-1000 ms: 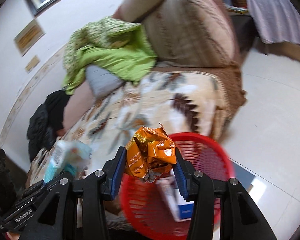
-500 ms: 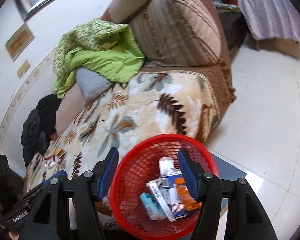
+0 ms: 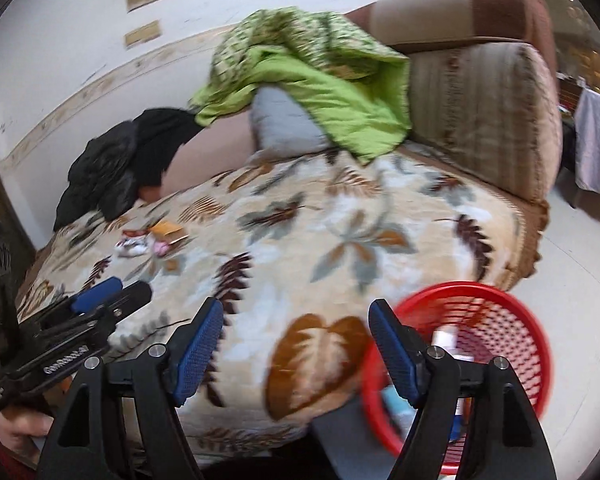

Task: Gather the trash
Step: 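Move both open tools back to the trash on the bed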

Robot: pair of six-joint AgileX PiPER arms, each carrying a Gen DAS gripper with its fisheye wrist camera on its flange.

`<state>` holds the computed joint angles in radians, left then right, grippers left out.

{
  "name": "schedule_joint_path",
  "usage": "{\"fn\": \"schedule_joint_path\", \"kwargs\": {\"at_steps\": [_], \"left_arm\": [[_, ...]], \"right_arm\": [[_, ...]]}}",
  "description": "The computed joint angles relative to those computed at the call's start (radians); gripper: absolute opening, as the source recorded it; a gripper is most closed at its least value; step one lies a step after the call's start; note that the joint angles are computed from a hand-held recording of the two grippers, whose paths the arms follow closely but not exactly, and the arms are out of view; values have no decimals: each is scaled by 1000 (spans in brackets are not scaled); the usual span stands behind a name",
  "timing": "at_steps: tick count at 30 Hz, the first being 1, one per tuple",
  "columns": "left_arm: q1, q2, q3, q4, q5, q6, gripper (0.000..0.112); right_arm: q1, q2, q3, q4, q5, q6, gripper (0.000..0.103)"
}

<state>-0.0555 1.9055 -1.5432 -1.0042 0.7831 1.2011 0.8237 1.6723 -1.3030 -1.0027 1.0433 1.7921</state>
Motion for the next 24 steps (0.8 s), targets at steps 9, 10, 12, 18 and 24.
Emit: {"fn": "schedule_joint_path", "kwargs": {"at_steps": [9,10,12,18,24], "left_arm": [[64,41,-36,-8,-30,32,61],[66,46,-39,3,-37,23,62],[73,65,-63,33,-27,-13,62],[111,106,-119,81,-28,-79,62],[151,192,-244,168,20,-242,62]], "right_arm": [[-55,180,-261,73,4,-182,79],[-63,187,-270,82,-9,-191,79],[-74,194,-276,90,-36,-195,79],[-116,220,-309,134,-116,-226,79],[-119,256,-354,141,-152,-260,79]]}}
